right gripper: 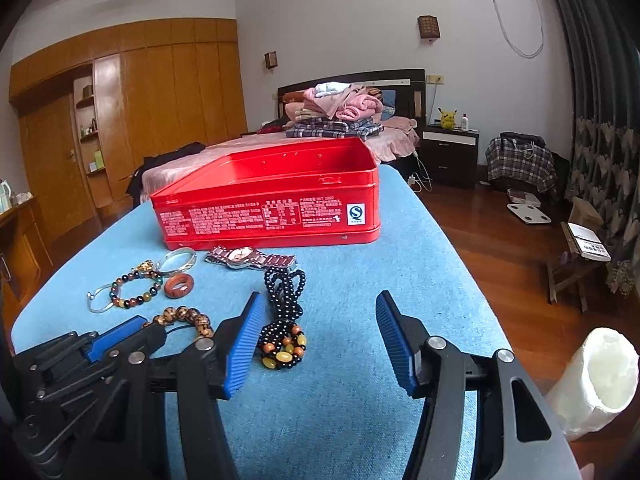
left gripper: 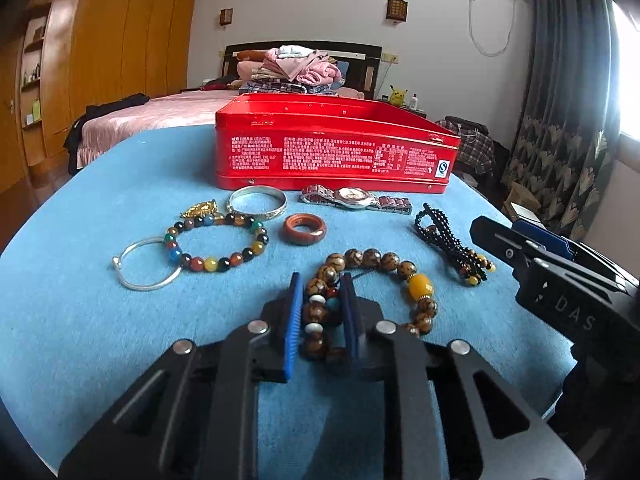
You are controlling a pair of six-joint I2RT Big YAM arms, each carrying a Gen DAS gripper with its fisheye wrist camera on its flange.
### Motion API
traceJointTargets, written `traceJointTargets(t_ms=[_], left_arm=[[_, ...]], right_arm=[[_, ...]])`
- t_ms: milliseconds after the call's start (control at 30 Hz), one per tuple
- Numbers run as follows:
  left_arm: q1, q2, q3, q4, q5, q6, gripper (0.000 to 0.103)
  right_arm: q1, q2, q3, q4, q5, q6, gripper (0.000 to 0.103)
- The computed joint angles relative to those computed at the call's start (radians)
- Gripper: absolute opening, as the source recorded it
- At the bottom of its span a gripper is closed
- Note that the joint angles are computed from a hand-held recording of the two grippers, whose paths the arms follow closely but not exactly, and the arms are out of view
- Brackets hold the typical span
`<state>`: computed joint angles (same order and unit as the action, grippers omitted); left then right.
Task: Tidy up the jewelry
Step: 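Grasp the black beaded necklace with the right tool while the left tool grasps the wooden bead bracelet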
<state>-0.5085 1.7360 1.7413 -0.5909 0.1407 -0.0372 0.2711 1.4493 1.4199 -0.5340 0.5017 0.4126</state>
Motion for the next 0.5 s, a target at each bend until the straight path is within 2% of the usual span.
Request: traceJointTargets(t_ms=[133, 433, 500], left_arm=[[0.015, 0.006, 0.016, 0.004, 0.000, -0.031, 0.012], [0.024, 0.014, 0.023, 0.004, -0.012, -0.031, 0.012], [0.026, 0.017, 0.029, -0.015, 0.001, -0.046, 0.014]], right_arm=[[-0.002, 0.016, 0.021, -0.018, -0.006, -0.009, 0.053], [-0.007, 0.069, 0.091, -0.103, -0.048, -0.017, 0.046], [-0.005, 0.081, 0.106, -0.123, -0.046, -0.026, 0.044]])
